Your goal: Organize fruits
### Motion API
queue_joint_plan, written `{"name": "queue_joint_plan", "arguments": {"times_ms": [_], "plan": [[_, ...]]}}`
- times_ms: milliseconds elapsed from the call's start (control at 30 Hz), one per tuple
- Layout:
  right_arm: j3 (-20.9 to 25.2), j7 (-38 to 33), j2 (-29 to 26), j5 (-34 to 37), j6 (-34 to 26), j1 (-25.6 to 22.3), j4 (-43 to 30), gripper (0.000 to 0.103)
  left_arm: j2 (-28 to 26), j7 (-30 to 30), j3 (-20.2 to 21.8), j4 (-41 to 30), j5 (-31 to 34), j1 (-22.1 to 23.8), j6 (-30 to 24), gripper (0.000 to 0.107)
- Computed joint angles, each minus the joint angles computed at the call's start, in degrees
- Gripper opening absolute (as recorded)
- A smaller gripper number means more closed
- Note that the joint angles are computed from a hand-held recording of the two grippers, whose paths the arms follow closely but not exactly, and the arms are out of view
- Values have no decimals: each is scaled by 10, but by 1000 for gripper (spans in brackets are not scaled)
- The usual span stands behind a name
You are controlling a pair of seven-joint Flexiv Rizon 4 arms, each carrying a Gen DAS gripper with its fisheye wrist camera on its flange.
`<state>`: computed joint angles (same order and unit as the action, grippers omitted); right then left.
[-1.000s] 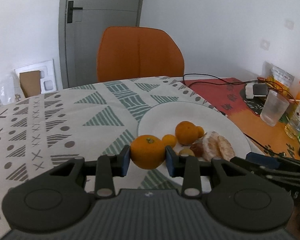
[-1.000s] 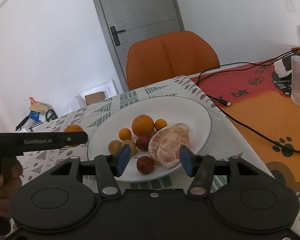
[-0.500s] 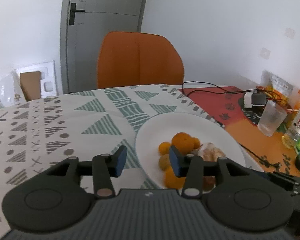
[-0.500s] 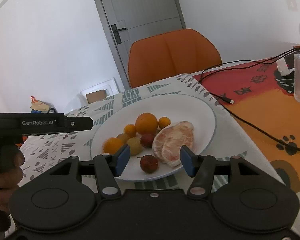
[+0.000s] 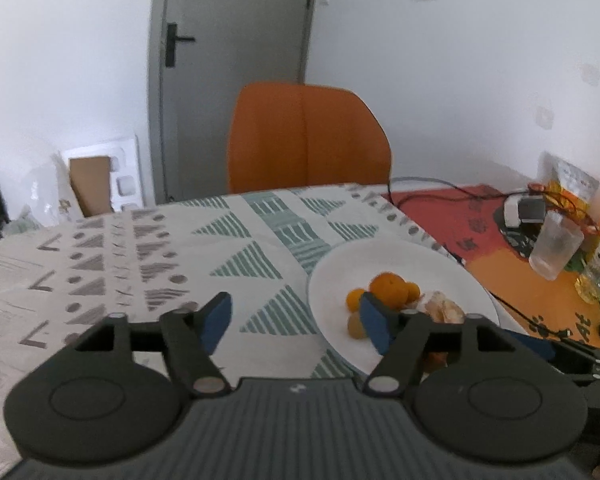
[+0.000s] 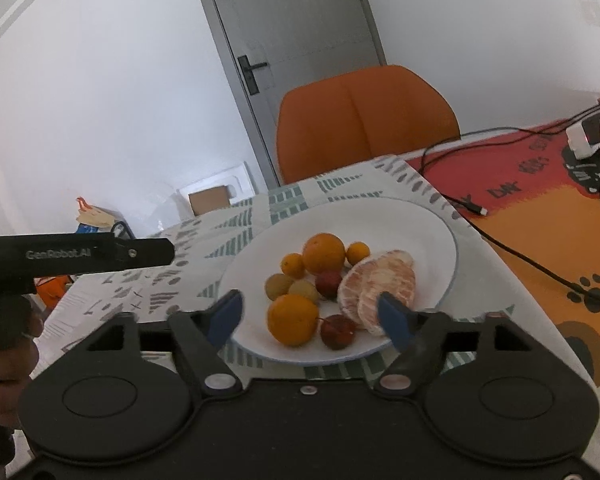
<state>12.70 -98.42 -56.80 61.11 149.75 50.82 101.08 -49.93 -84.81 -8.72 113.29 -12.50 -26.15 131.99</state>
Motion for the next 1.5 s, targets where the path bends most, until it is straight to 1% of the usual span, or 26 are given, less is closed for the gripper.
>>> {"name": "queue_joint_plan", "arguments": {"times_ms": [33, 67, 133, 167, 233, 300, 367, 467, 567, 700, 900, 1133, 1200, 1267, 1367, 1500], "plan": [[-1, -2, 0, 0, 3, 3, -1, 88, 2, -3, 3, 7, -1, -1, 12, 81], [-1, -4, 0, 1, 6, 5, -2, 90, 5, -6, 6, 15, -4, -4, 26, 84], [0, -8, -1, 4, 14, 9, -6, 101, 11, -2, 14, 27, -18, -12, 42, 86], [1, -10, -1, 5, 18, 10, -8, 103, 13, 2, 19, 33, -30, -18, 47, 88], [5, -15, 1, 5, 21, 11, -9, 103, 19, 9, 26, 46, -52, -28, 60, 89], [8, -28, 6, 14, 19, 12, -13, 103, 23, 10, 27, 58, -59, -28, 79, 90], [10, -46, 9, 24, 19, 15, -19, 103, 30, 14, 29, 72, -74, -31, 94, 96], [16, -75, 14, 41, 19, 17, -31, 103, 41, 16, 30, 93, -100, -36, 114, 99], [25, -91, 19, 41, 26, 20, -34, 103, 56, 10, 27, 121, -115, -33, 129, 103], [33, -117, 27, 41, 35, 29, -36, 103, 75, -2, 24, 156, -123, -28, 144, 103], [42, -155, 41, 47, 28, 38, -41, 103, 105, -13, 28, 202, -146, -33, 159, 103], [55, -164, 59, 54, 12, 43, -45, 103, 131, -26, 32, 246, -156, -32, 176, 103], [57, -178, 67, 67, 6, 45, -50, 103, 136, -25, 33, 257, -164, -36, 178, 103], [59, -186, 72, 74, 8, 48, -52, 103, 139, -24, 36, 267, -175, -41, 187, 103], [64, -178, 78, 72, 13, 49, -49, 103, 146, -43, 35, 289, -171, -34, 202, 103], [67, -209, 81, 92, 21, 54, -64, 103, 156, -58, 39, 316, -174, -33, 220, 103]]}}
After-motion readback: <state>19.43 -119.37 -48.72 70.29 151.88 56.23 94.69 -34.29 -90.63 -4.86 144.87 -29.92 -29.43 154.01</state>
